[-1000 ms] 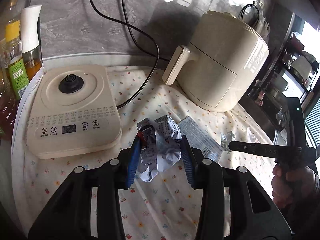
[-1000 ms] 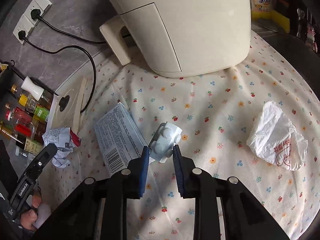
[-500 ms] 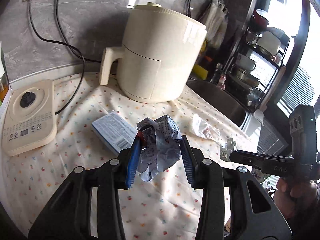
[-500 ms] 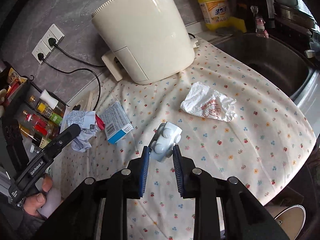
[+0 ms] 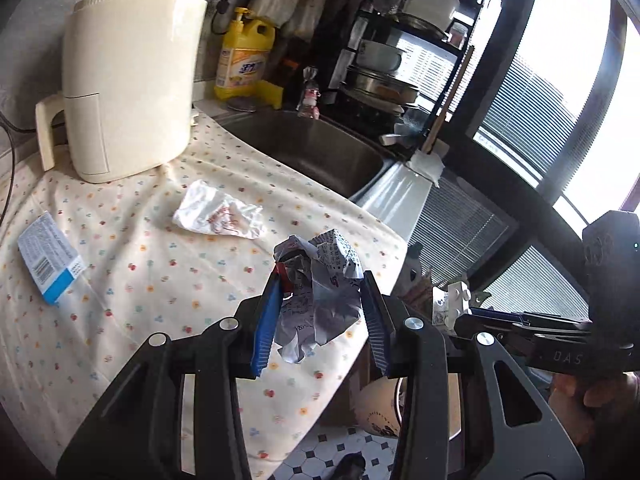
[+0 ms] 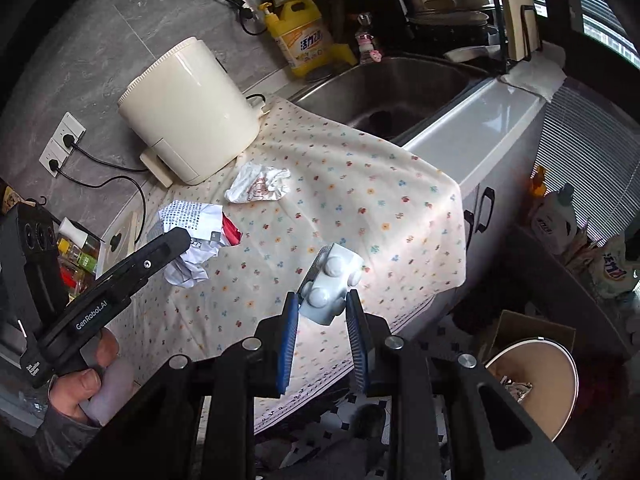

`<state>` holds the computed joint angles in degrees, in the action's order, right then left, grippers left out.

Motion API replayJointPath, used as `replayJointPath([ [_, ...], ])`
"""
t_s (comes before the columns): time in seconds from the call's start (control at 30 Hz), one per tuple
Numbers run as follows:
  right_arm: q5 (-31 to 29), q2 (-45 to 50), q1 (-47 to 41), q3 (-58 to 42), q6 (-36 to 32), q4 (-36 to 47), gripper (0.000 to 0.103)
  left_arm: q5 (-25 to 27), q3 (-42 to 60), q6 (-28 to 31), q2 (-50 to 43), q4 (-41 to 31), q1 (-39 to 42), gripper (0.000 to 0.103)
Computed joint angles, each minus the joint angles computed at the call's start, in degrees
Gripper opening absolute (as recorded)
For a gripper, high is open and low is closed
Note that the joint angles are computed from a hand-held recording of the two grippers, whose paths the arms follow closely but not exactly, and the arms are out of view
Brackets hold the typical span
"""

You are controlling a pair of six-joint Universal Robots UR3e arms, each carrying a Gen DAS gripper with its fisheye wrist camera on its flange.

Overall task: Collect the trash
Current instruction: 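Carry both items over the white bin and open both tools to drop them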

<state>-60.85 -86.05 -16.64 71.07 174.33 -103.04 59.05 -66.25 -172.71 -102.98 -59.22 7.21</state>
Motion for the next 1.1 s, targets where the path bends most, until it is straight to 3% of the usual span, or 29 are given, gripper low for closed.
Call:
replayJointPath([
  [0.37, 3.1, -16.5, -25.8, 14.5, -18.0, 14.2, 0.025, 4.3, 7.3, -6.2, -9.0, 1.2, -17.2, 0.04],
  [0.67, 0.9, -19.7, -42.1, 19.5, -33.5, 23.2, 0.026, 7.8, 10.9, -12.0, -16.0, 3.2, -27.6, 0.04],
  [0.7, 0.0, -19.2, -42.8, 19.9, -34.2, 23.2, 0.028, 8.2, 10.4, -12.7, -16.1, 3.8, -28.4, 0.04],
  [0.8, -2.1, -17.7, -45.0, 20.7, -35.6, 23.6, 0.062, 9.3, 9.5, -14.6, -16.8, 4.9, -30.4, 0.04],
  [1.1, -4.7, -16.2, -50.7, 22.8, -37.9, 20.4, 0.074, 10.9, 10.9, -17.4, -20.4, 4.0, -34.1, 0.04],
])
